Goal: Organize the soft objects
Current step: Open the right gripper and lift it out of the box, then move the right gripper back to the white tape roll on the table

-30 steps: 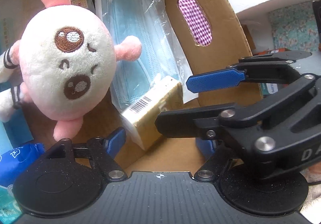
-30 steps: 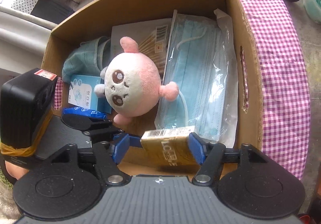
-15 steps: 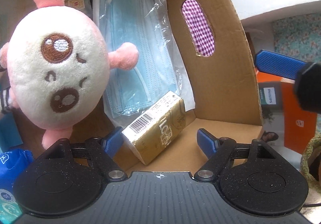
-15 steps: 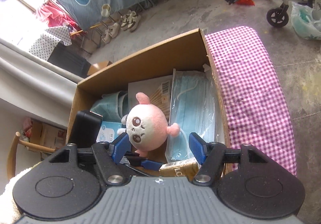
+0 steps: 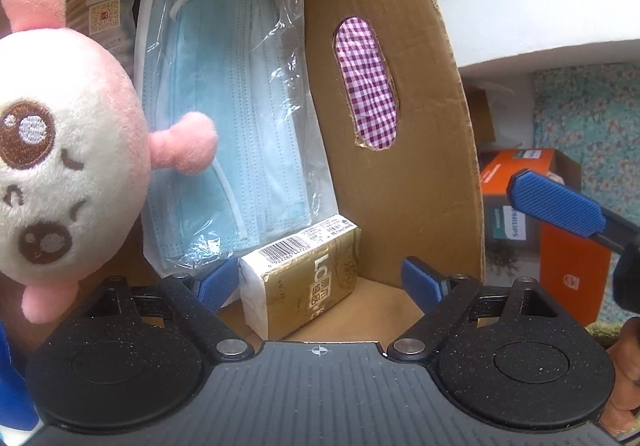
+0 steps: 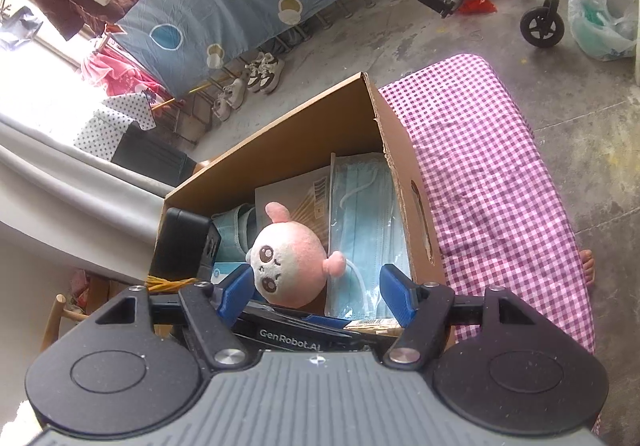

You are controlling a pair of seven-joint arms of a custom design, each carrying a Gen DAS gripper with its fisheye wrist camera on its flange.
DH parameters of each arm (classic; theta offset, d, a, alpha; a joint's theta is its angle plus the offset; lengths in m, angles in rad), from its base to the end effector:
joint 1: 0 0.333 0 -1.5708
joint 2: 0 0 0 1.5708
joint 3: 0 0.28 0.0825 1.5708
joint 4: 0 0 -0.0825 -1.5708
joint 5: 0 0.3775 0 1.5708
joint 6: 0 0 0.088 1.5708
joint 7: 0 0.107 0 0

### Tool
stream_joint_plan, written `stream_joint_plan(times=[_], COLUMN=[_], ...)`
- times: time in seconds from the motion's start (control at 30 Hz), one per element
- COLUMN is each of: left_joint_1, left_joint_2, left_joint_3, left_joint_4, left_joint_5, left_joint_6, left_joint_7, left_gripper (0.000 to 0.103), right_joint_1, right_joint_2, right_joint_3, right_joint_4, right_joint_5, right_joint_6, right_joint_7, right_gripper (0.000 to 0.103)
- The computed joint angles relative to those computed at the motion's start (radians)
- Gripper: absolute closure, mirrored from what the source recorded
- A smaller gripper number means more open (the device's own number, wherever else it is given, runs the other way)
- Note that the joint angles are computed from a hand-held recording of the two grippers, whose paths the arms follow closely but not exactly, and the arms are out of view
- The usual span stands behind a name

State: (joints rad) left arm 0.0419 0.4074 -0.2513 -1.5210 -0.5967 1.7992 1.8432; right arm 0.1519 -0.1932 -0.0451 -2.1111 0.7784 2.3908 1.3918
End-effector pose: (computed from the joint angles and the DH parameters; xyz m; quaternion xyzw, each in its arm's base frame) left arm 0.6279 -0.1611 0.4105 0.5627 -0.7561 0.2010 0.2669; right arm 0.5346 0.0623 0.5199 -0.5935 0.7061 0.0605 0.3816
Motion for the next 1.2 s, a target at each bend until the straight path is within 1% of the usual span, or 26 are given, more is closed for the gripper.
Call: stream_joint_plan(times=[0.1,0.2,0.33,0.4,0.47,0.53,0.6,0.67,0.7,0.73,0.8,0.87,0.93,1.03,1.07,1.1,1.13,1.17,1.2], left_joint_1=[0.015,0.026,0.041,0.047,0.044,0.039,0.029,0.018,0.013,0.008,0.008,0.016,0.016,0.013,0.013,0.008,0.001,-0.010,-0.020], left_joint_2=[-0.037,-0.114,-0.235,-0.316,-0.401,-0.506,-0.612,-0.715,-0.777,-0.826,-0.920,-1.001,-1.063,-1.121,-1.135,-1.152,-1.173,-1.182,-1.208], left_joint_3=[0.005,0.015,0.050,0.078,0.111,0.152,0.193,0.233,0.249,0.261,0.277,0.275,0.284,0.292,0.290,0.294,0.298,0.297,0.310], left_joint_4=[-0.028,-0.092,-0.188,-0.252,-0.316,-0.402,-0.490,-0.576,-0.629,-0.676,-0.769,-0.858,-0.938,-1.029,-1.056,-1.082,-1.113,-1.138,-1.168], left_joint_5=[-0.023,-0.056,-0.119,-0.155,-0.186,-0.218,-0.236,-0.245,-0.242,-0.237,-0.212,-0.173,-0.148,-0.103,-0.084,-0.069,-0.058,-0.048,-0.034], left_joint_6=[0.024,0.060,0.095,0.110,0.126,0.156,0.201,0.242,0.272,0.303,0.377,0.458,0.520,0.590,0.610,0.630,0.657,0.687,0.704], left_joint_7=[0.014,0.040,0.095,0.144,0.185,0.247,0.310,0.379,0.405,0.421,0.433,0.409,0.400,0.372,0.357,0.352,0.349,0.344,0.352], left_gripper=[0.006,0.005,0.005,0.004,0.003,0.001,0.001,0.001,0.001,0.001,0.001,0.000,0.000,0.000,0.000,0.000,0.000,0.000,0.000], right_joint_1=[0.003,0.010,0.030,0.047,0.065,0.086,0.109,0.131,0.139,0.147,0.138,0.092,0.023,-0.107,-0.145,-0.170,-0.177,-0.170,-0.142], right_joint_2=[-0.028,-0.067,-0.153,-0.207,-0.269,-0.336,-0.403,-0.473,-0.500,-0.525,-0.562,-0.592,-0.619,-0.665,-0.676,-0.682,-0.680,-0.671,-0.654], right_joint_3=[-0.002,-0.005,-0.001,-0.002,0.001,0.008,0.018,0.036,0.045,0.057,0.102,0.186,0.292,0.480,0.534,0.573,0.594,0.596,0.579], right_joint_4=[-0.029,-0.064,-0.133,-0.173,-0.219,-0.270,-0.321,-0.373,-0.395,-0.415,-0.452,-0.487,-0.519,-0.557,-0.560,-0.560,-0.560,-0.562,-0.570], right_joint_5=[0.018,0.040,0.052,0.061,0.064,0.060,0.047,0.022,0.005,-0.015,-0.078,-0.162,-0.259,-0.415,-0.459,-0.492,-0.514,-0.524,-0.521], right_joint_6=[0.017,0.041,0.097,0.126,0.164,0.210,0.264,0.316,0.338,0.359,0.388,0.408,0.423,0.434,0.427,0.416,0.411,0.414,0.428], right_joint_7=[-0.009,-0.022,-0.039,-0.057,-0.064,-0.080,-0.091,-0.093,-0.086,-0.079,-0.035,0.047,0.134,0.263,0.301,0.333,0.355,0.367,0.369], right_gripper=[0.031,0.028,0.027,0.026,0.020,0.010,0.005,0.003,0.000,0.000,0.000,0.000,0.000,0.000,0.000,0.000,0.000,0.000,0.000])
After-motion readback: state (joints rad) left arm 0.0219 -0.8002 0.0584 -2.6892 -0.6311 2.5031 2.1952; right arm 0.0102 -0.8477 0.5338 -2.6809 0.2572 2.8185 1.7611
